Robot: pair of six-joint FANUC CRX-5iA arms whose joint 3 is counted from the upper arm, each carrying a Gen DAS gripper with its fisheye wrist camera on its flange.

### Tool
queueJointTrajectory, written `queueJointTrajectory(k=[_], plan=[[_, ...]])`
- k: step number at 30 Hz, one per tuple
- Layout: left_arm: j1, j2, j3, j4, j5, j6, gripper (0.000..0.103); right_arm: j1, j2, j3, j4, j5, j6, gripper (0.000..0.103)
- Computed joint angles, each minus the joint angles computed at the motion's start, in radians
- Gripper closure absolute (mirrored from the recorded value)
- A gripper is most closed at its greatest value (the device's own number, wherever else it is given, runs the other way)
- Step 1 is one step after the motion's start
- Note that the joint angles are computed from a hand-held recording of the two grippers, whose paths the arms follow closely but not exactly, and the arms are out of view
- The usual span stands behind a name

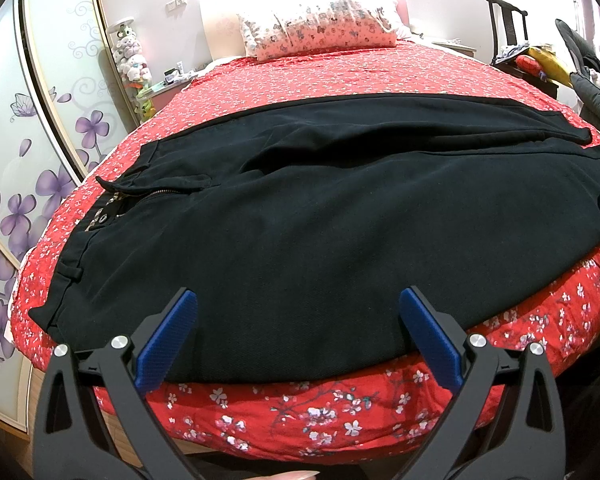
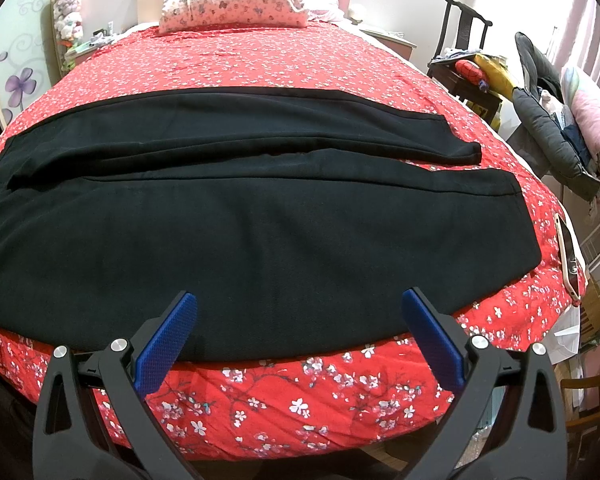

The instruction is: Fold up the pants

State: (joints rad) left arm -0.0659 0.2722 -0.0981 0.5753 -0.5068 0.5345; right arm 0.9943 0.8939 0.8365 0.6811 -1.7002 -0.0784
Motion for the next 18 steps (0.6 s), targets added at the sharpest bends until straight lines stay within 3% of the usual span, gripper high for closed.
queueJointTrajectory(k=[18], plan=[[-0.001,0.000,-0.001,0.000,0.001,-0.001,0.002,0.000,-0.007,-0.013,-0.002,0.005,-0.004,0.001]])
